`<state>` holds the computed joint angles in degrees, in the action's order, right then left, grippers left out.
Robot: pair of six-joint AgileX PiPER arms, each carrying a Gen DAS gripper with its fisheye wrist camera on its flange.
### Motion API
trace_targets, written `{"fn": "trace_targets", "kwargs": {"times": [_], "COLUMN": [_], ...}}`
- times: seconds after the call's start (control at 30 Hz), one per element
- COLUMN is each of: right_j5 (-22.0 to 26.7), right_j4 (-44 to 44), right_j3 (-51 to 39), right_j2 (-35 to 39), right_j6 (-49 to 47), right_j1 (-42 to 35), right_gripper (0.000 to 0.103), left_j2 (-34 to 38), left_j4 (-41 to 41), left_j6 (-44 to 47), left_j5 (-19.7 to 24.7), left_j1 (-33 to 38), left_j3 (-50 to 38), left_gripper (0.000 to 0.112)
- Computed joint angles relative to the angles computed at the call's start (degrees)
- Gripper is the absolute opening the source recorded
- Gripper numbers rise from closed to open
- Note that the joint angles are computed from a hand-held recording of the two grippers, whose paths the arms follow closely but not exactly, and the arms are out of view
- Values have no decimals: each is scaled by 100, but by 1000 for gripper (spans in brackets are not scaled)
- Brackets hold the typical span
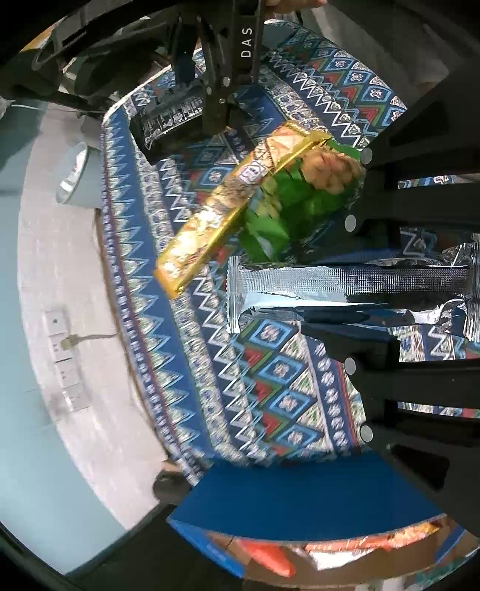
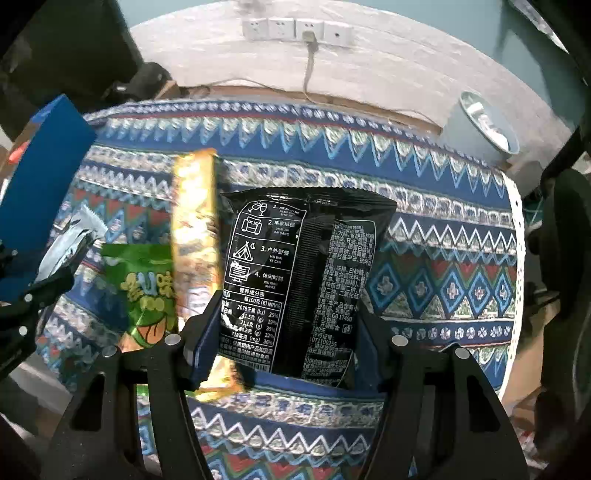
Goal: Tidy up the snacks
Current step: 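Carry the black bag with the right tool while the left tool carries the silver bar to the box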
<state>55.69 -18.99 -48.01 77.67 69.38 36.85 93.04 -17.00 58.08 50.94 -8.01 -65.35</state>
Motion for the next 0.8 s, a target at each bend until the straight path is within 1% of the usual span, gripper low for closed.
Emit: {"fn": "trace_targets", "kwargs": {"times": [0.1, 0.23, 0.4, 0.8], "right_j5": [6, 216, 304, 565], "right_j4": [-88, -238, -318, -420], "right_j3": [-132, -558, -971, -2349], "right_j2": [-8, 128, 300, 970], "right_j6": [-91, -98, -162, -591], "right_j1": [-23, 176, 307, 545], "right_gripper": [63, 63, 63, 63], "left_j2": [-91, -201, -337, -135], "left_j4": [-167, -337, -526, -939], "left_j6": [226, 422, 671, 863], "left_j5": [43, 87, 222, 651], "left_j1": [133, 248, 481, 1169], "left_j3": [-46, -115, -236, -1077], "left_gripper": [29, 29, 29, 29]}}
